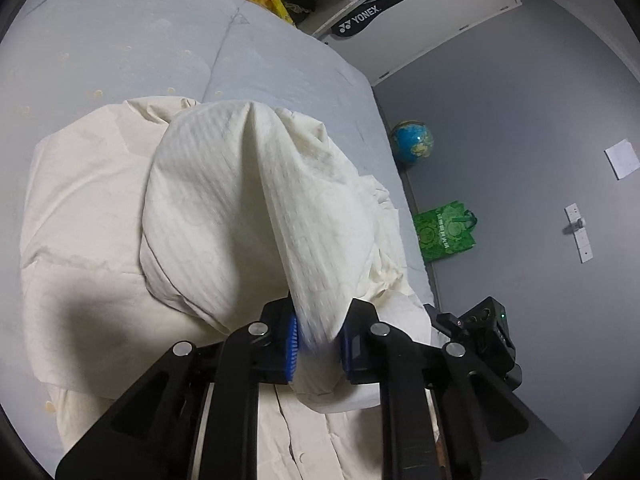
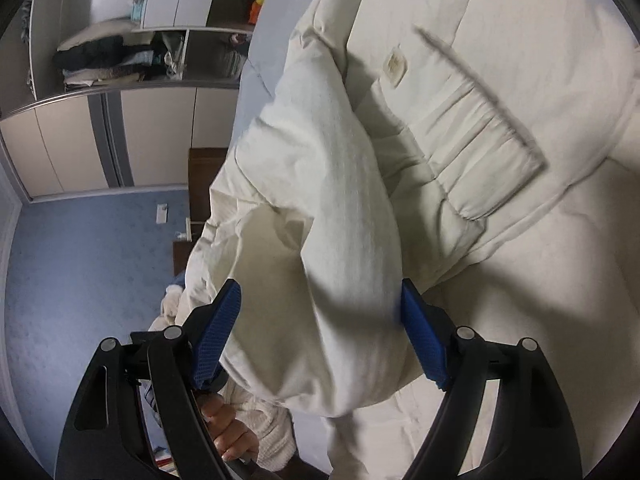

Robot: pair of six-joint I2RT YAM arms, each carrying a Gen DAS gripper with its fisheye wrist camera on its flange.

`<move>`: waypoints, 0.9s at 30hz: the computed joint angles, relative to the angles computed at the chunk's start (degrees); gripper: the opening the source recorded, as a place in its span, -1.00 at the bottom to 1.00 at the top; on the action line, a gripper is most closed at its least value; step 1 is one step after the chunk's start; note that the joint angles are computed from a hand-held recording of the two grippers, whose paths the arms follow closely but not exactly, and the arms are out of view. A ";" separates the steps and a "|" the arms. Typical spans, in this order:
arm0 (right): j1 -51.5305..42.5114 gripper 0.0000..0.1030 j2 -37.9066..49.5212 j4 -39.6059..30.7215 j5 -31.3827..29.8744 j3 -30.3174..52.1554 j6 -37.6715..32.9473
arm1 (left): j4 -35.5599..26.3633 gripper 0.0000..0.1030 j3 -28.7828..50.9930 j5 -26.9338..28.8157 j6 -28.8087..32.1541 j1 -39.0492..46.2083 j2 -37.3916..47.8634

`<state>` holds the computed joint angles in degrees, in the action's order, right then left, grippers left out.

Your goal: Fold large clothes

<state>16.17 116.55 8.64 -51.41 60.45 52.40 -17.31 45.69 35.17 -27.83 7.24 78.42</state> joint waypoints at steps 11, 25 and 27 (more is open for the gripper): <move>1.20 0.48 -4.90 -10.00 2.92 5.53 -8.24 | -1.39 -0.70 -1.95 1.17 2.19 0.15 -2.54; 9.93 -0.82 -10.66 -9.67 11.86 3.66 -19.52 | -5.08 -0.67 -0.46 2.07 4.37 1.60 0.53; 9.36 -0.82 -13.64 -4.51 11.69 -3.74 -17.70 | -6.63 -0.67 -0.34 1.88 5.66 1.45 1.35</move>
